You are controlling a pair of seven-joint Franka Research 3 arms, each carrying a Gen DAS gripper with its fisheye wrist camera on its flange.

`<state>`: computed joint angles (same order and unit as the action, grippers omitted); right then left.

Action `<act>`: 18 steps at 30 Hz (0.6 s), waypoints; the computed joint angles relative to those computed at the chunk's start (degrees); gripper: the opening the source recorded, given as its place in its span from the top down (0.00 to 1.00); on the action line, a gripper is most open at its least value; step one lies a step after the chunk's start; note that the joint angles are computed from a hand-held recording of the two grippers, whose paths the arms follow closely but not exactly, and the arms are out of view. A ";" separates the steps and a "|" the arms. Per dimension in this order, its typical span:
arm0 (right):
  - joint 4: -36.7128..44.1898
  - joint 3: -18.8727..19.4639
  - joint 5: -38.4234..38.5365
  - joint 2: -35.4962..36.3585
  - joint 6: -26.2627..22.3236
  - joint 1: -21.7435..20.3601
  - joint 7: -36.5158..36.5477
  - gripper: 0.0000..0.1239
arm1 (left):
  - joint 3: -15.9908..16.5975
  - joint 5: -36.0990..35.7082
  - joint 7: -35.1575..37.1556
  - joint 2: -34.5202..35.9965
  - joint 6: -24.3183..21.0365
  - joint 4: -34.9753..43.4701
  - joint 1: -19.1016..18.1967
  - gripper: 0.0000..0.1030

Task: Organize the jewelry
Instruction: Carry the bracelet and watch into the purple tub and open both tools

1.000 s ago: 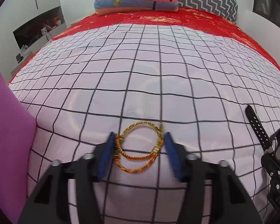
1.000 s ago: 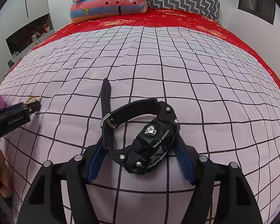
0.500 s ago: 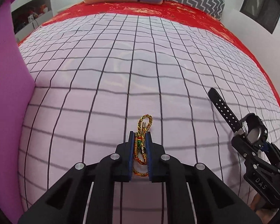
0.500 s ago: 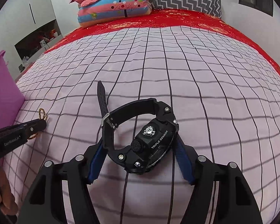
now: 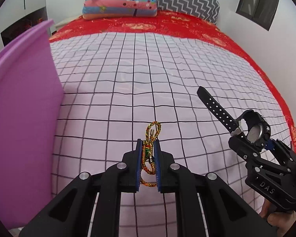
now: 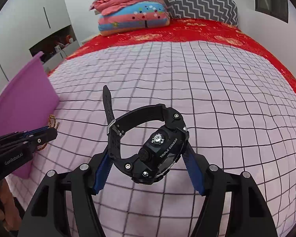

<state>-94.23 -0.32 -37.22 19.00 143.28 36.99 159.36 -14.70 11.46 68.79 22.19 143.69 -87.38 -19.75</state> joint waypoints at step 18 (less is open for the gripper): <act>25.42 0.92 0.87 9.33 -4.08 7.43 -7.94 0.47 | 2.55 5.10 0.67 -19.31 2.32 -12.23 5.34 0.88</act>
<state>-68.81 0.60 -36.35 28.33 139.19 44.42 151.42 -12.15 16.56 69.46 2.88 146.01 -99.60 -14.41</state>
